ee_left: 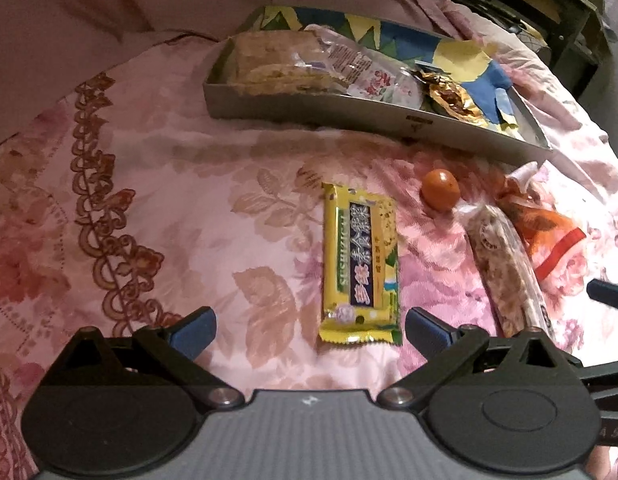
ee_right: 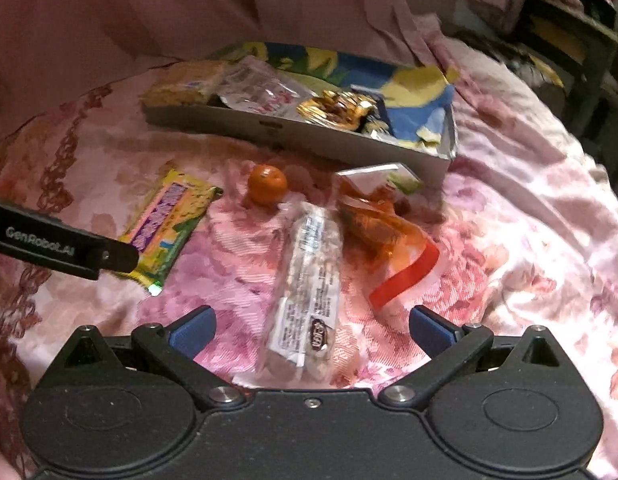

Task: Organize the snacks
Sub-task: 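Grip the yellow biscuit packet with the left tool while the right tool grips the clear bar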

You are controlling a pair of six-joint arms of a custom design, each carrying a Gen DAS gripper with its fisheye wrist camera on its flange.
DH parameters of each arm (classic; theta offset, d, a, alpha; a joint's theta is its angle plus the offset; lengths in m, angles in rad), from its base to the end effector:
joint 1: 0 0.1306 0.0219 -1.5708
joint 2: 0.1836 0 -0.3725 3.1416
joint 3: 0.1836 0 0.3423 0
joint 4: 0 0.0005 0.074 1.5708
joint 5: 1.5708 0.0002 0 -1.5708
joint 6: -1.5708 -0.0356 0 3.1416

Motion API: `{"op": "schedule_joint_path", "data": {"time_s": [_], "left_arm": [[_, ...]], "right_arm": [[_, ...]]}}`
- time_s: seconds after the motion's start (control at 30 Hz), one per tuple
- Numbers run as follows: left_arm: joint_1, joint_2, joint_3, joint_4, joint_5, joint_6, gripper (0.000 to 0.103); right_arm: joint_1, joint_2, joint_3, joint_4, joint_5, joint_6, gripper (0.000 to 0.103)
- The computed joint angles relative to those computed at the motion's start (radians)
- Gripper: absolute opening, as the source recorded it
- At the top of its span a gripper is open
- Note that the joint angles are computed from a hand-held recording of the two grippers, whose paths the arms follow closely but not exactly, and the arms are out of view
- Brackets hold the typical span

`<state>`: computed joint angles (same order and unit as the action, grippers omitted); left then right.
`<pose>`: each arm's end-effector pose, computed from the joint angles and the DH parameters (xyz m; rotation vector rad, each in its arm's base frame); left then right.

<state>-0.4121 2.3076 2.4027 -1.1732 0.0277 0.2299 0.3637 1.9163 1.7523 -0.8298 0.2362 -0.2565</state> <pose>0.6507 -0.2860 0.2920 0.2524 2.6600 -0.2471 0.5702 0.2076 0.3051 -0.0464 2.5238 -0.0566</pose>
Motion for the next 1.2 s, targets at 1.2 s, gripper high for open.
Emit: {"op": "schedule_joint_path", "data": {"time_s": [1.2], "left_arm": [[-0.038,0.156,0.215,-0.033,-0.090,-0.164,0.102]], "right_arm": [[-0.002,0.132,0.128,-0.065,-0.060,-0.157,0.089]]}}
